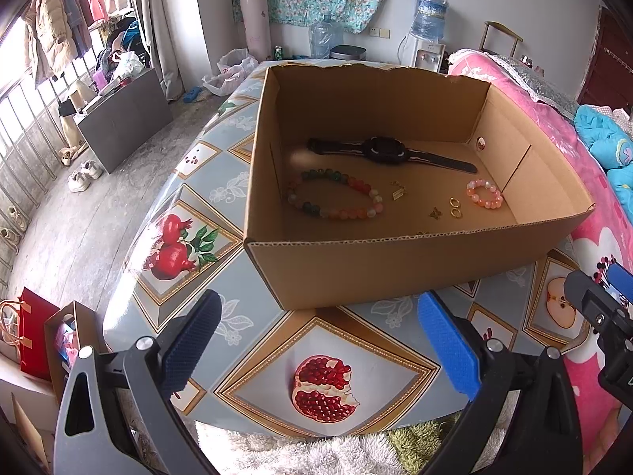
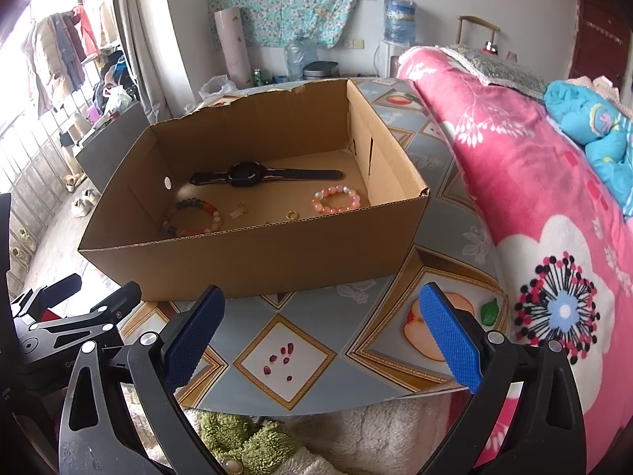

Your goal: Organize jewelry

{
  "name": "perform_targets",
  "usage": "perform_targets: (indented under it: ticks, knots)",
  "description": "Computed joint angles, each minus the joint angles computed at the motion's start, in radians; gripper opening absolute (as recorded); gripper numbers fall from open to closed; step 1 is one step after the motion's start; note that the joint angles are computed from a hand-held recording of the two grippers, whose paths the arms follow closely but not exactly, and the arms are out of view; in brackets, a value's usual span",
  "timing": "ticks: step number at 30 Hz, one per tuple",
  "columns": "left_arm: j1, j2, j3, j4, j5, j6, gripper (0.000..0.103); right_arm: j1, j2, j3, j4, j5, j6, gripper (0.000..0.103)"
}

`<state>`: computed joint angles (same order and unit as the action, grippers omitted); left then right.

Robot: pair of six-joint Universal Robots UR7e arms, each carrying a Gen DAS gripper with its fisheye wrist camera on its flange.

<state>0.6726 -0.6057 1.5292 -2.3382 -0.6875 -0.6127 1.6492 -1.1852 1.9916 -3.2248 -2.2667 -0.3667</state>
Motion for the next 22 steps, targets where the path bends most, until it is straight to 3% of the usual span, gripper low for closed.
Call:
perform_targets:
  ticks: [22]
  knots:
    - [0.001, 0.003, 0.001, 0.009, -0.002, -0.011, 0.098, -0.014, -0.007, 0.0, 0.011, 0.014, 0.005, 0.095]
